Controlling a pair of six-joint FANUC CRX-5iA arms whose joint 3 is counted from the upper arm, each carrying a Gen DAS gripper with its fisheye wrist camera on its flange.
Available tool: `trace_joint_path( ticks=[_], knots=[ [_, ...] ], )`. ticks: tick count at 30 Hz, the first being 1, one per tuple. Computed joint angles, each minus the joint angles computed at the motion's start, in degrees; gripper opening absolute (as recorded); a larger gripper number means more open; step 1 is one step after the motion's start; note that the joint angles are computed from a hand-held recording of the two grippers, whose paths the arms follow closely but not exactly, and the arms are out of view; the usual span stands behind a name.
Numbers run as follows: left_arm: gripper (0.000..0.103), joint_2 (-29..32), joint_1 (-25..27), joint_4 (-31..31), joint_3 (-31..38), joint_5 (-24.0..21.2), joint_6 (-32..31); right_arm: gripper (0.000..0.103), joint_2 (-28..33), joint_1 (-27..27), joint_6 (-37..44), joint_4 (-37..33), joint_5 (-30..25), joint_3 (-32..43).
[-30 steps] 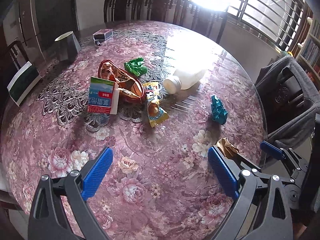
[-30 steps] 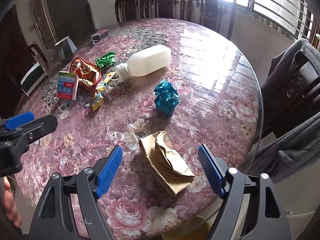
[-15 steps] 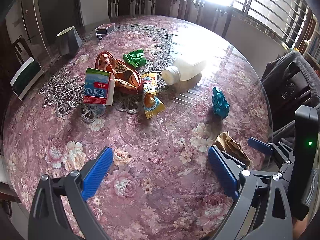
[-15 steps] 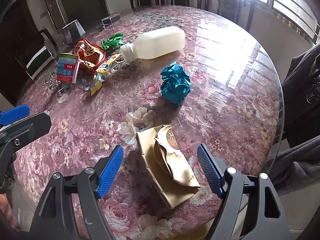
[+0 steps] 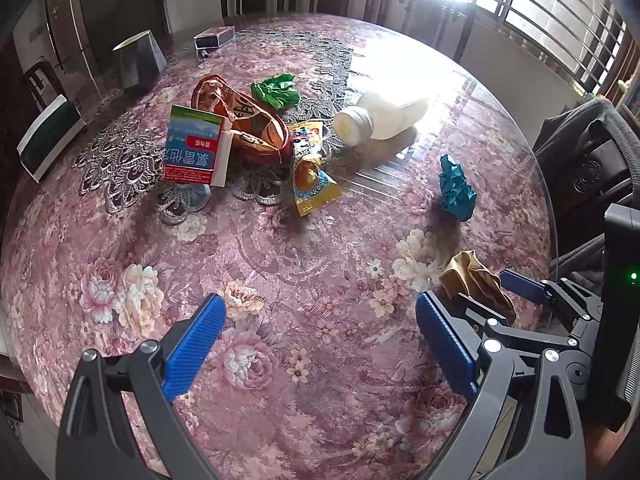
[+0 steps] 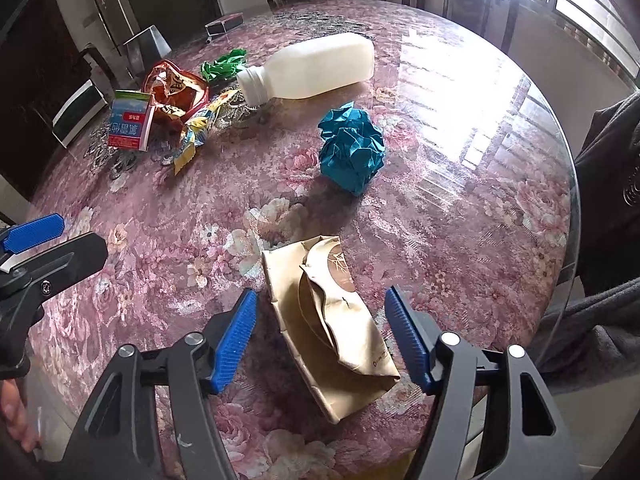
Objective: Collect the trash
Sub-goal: 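Grasp the brown paper bag with the right tool, then grasp the crumpled teal paper with the left tool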
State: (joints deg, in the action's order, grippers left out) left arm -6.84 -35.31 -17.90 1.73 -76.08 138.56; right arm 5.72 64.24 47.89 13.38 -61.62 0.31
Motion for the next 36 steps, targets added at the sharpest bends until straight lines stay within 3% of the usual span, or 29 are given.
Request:
trace_joint_path(
  ticks=[2,8,10,11,15,36],
  knots=[
    [0.095,0.17,-0.12,0.05,0.15,0.05,-0.19,0.051,0.37,-0.13,0.55,-0.57,-0.53,0.42],
    [0.095,0.54,-0.30,0.16,0.72,0.41,-0.93,0.045,-0.20,0.32,-0.60,0.78,-0.08,-0.54],
    [0.095,0.56,-0.25,0.26,0.73,0.59,-1.10,0.038,-0.80,0.42,-1.37,1.38,0.59,-1.19],
    [0.095,0.61,-0.25,0.18,0.82,0.55,-1.26,0.030,-1.16,0.64,-1.71,2.12,0.89,-1.53],
    [0.095,0.46,0.18,0.99,0.42,1.42,-1.85,0.022,-1.22,0.59,-1.00,2.35,0.69,-0.86],
    [0.095,3.27,2.71,6.04,1.05,7.82,-8.98,0.016,-4.95,0.54,-7.33,5.95,1.65,-2.60]
  ],
)
